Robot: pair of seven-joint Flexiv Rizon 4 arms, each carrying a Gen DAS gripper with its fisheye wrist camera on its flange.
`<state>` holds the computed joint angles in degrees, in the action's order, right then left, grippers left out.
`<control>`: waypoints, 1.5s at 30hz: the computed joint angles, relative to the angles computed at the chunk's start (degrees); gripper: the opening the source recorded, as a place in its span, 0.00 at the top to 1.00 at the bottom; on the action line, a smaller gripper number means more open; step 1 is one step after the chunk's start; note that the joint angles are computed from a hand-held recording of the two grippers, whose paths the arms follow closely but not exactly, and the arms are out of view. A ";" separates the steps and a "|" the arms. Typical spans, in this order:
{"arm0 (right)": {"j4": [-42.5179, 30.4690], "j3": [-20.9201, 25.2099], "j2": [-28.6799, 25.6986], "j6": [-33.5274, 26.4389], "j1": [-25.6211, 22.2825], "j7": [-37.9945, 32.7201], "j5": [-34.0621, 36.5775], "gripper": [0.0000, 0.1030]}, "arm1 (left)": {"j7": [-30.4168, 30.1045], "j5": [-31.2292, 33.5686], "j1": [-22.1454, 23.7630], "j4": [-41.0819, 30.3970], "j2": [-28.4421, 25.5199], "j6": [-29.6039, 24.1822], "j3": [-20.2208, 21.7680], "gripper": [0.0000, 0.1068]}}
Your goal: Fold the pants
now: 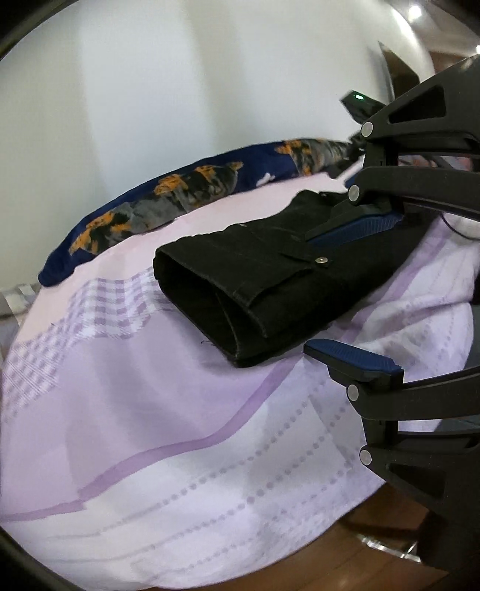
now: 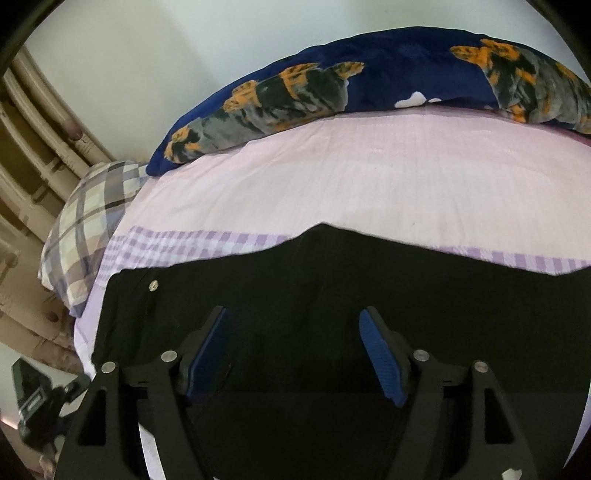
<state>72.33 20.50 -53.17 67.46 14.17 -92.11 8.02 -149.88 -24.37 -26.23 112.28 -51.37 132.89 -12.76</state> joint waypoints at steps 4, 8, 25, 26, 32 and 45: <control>1.69 0.92 1.38 -0.86 -0.88 0.35 1.39 0.31 | -3.87 4.86 3.76 -0.89 -2.50 2.00 -2.41 0.50; 2.48 0.51 2.22 -0.33 -0.66 1.08 2.01 0.31 | -5.17 6.22 4.57 -1.66 -3.91 2.33 -2.60 0.49; 3.95 1.04 2.32 0.27 -0.78 3.84 3.58 0.30 | 1.47 -1.03 1.74 -5.31 -4.50 -1.86 0.82 0.71; 4.29 1.04 2.49 0.73 -0.89 3.81 3.62 0.30 | 1.73 -0.73 1.73 -5.29 -4.57 -1.53 0.91 0.74; 7.04 2.00 4.45 3.29 -3.35 3.18 4.54 0.30 | 11.25 -6.79 -4.45 -6.85 -1.47 -3.72 5.83 0.78; 13.55 6.03 9.36 8.11 -13.66 -1.00 8.92 0.30 | 47.24 -10.65 -13.64 -33.40 -4.35 -21.55 11.05 0.79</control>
